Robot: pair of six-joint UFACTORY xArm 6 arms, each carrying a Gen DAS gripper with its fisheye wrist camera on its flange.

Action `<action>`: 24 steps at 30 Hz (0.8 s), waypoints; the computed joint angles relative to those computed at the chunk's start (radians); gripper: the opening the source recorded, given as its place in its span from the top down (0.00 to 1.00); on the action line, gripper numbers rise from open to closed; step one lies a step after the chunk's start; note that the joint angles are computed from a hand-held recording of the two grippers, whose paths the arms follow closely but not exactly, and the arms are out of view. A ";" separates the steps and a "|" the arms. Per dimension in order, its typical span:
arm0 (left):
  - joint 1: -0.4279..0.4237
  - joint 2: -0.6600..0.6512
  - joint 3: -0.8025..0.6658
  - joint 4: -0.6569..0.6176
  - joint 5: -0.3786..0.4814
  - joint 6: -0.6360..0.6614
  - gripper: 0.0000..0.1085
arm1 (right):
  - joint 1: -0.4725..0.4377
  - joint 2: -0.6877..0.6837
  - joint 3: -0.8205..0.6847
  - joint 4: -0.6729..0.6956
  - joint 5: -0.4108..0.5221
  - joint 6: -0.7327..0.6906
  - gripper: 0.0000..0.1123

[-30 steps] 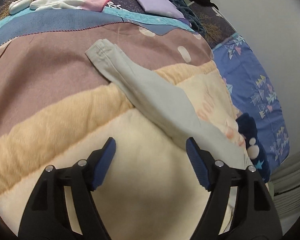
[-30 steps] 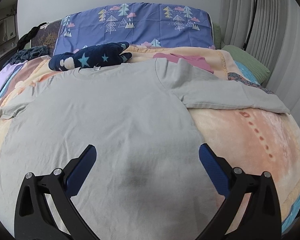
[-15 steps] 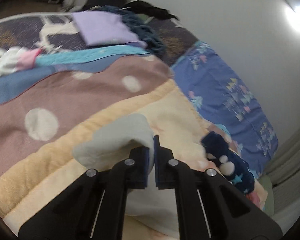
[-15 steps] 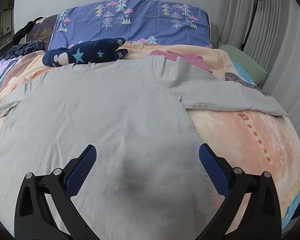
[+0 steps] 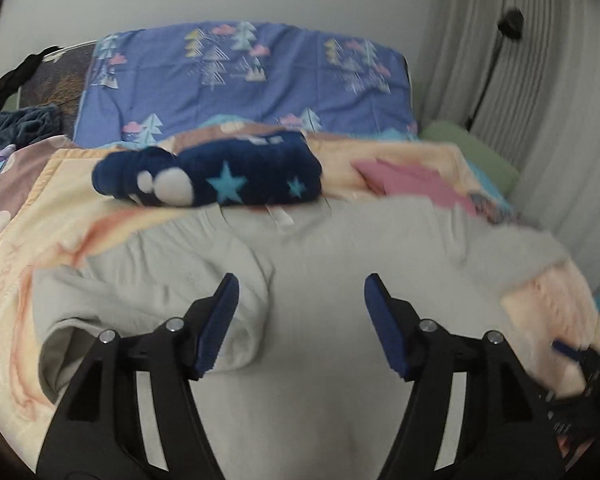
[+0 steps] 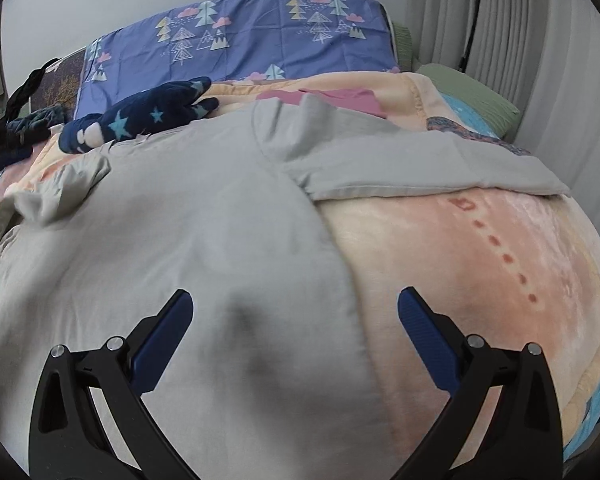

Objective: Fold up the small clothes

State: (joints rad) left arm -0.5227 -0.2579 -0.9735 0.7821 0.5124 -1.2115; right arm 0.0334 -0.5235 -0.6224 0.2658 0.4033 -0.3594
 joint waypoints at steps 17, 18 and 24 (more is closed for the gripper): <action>0.109 -0.474 0.444 -0.030 0.370 -0.126 0.33 | 0.272 0.281 -0.357 0.281 0.104 -0.282 0.37; 0.134 -0.454 0.443 -0.039 0.337 -0.121 0.33 | 0.314 0.320 -0.404 0.280 0.122 -0.281 0.37; 0.213 -0.330 0.399 -0.042 0.248 -0.094 0.49 | 0.490 0.515 -0.572 0.064 0.096 -0.089 0.37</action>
